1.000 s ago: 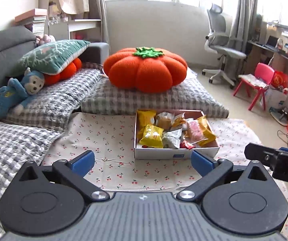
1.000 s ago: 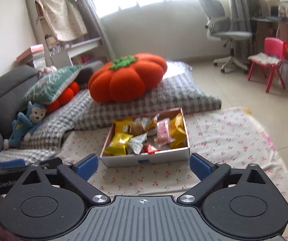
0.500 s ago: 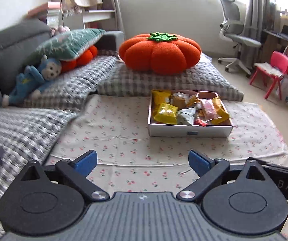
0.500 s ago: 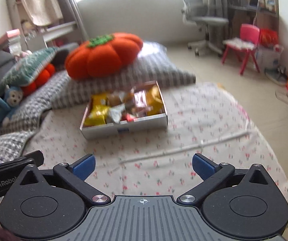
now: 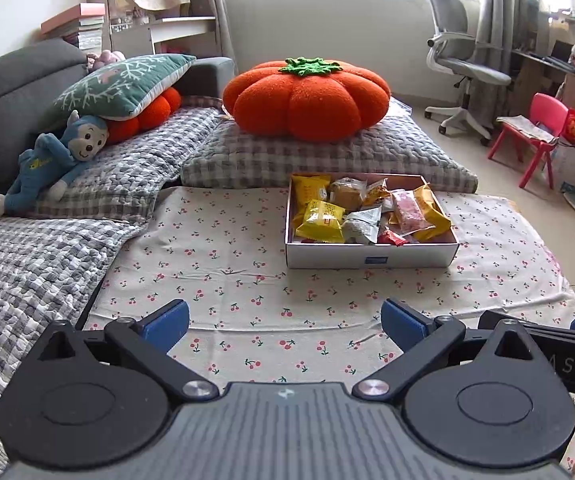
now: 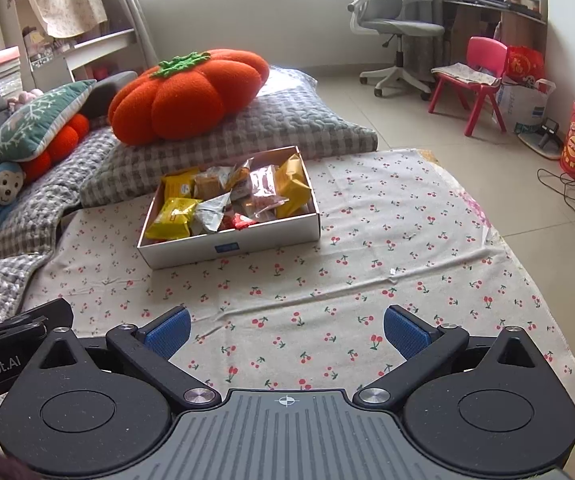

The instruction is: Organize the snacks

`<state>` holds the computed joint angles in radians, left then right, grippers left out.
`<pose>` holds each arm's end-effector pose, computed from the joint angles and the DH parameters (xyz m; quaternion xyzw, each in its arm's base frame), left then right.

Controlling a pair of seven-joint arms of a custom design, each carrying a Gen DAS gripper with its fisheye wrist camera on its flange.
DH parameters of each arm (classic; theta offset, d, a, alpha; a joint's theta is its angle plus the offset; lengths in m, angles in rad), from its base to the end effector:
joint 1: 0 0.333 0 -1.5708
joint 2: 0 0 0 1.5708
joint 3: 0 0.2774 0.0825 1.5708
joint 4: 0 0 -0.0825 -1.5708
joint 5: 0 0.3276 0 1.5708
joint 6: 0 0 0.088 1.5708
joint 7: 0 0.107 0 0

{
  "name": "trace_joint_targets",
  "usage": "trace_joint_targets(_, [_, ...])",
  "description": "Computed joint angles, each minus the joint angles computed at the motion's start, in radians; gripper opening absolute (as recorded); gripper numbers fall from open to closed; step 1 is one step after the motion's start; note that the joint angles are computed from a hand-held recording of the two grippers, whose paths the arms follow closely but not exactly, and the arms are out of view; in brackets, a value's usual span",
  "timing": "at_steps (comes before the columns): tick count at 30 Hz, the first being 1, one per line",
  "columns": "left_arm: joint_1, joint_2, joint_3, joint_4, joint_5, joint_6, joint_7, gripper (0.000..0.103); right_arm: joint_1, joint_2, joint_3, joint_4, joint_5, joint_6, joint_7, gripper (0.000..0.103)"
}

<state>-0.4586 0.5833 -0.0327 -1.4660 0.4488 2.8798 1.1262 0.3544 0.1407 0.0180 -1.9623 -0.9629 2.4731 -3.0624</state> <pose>0.5959 -0.3409 0.4298 -0.4959 0.7621 -0.3335 0.2490 0.5255 0.2073 0.4320 -0.4282 0.8179 -0.3025 0.2372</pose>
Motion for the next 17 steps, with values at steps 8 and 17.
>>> trace_joint_targets(8, [0.008,0.002,-0.012,0.004,-0.017,-0.014,0.021,0.102,-0.003,0.006,-0.002,0.002,0.025,0.013,-0.018,0.103])
trace_joint_targets(17, [0.019,0.001,-0.026,0.006,-0.038,-0.026,0.042,0.102,0.0,0.011,-0.007,0.007,0.034,0.017,-0.025,0.103])
